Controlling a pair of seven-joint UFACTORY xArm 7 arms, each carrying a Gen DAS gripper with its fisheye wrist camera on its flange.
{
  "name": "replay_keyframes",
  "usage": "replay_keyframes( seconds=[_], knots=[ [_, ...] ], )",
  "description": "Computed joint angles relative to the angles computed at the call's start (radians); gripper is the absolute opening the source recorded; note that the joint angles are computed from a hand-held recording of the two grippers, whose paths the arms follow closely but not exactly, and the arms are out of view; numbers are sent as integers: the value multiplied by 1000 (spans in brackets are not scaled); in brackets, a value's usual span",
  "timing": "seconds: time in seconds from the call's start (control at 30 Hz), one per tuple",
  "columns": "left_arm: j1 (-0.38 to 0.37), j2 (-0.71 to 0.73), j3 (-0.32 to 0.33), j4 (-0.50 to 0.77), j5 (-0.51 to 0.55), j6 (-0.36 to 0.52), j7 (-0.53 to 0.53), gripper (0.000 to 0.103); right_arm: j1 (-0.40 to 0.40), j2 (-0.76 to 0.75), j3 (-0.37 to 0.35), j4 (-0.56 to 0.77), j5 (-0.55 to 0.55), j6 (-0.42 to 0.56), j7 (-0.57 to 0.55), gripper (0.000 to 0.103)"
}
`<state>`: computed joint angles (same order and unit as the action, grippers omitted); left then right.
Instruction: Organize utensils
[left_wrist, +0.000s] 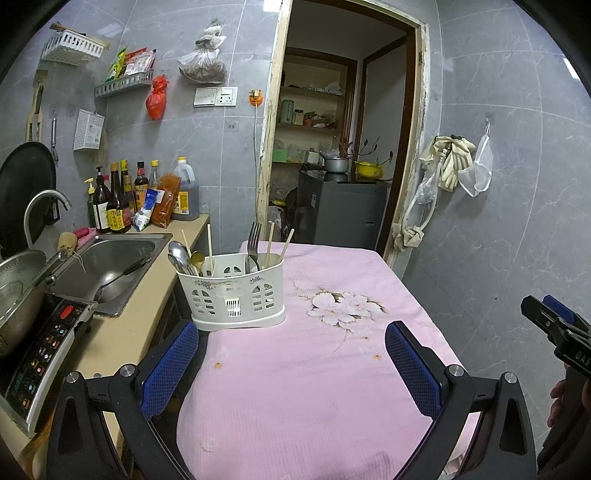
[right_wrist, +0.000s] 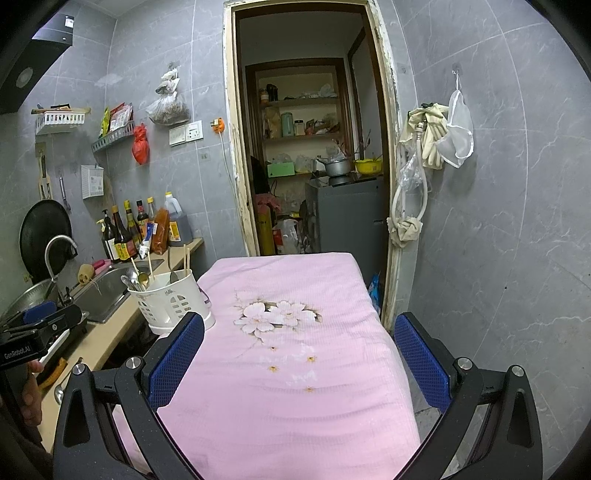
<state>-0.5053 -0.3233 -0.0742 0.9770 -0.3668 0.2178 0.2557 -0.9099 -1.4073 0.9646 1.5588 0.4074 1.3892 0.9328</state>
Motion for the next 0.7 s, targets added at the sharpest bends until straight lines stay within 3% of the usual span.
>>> replay_keyframes(
  seconds=[0.7],
  knots=[
    [8, 19, -9, 9, 19, 9, -9, 102, 20, -16, 20, -31, 17, -5, 20, 101]
  ],
)
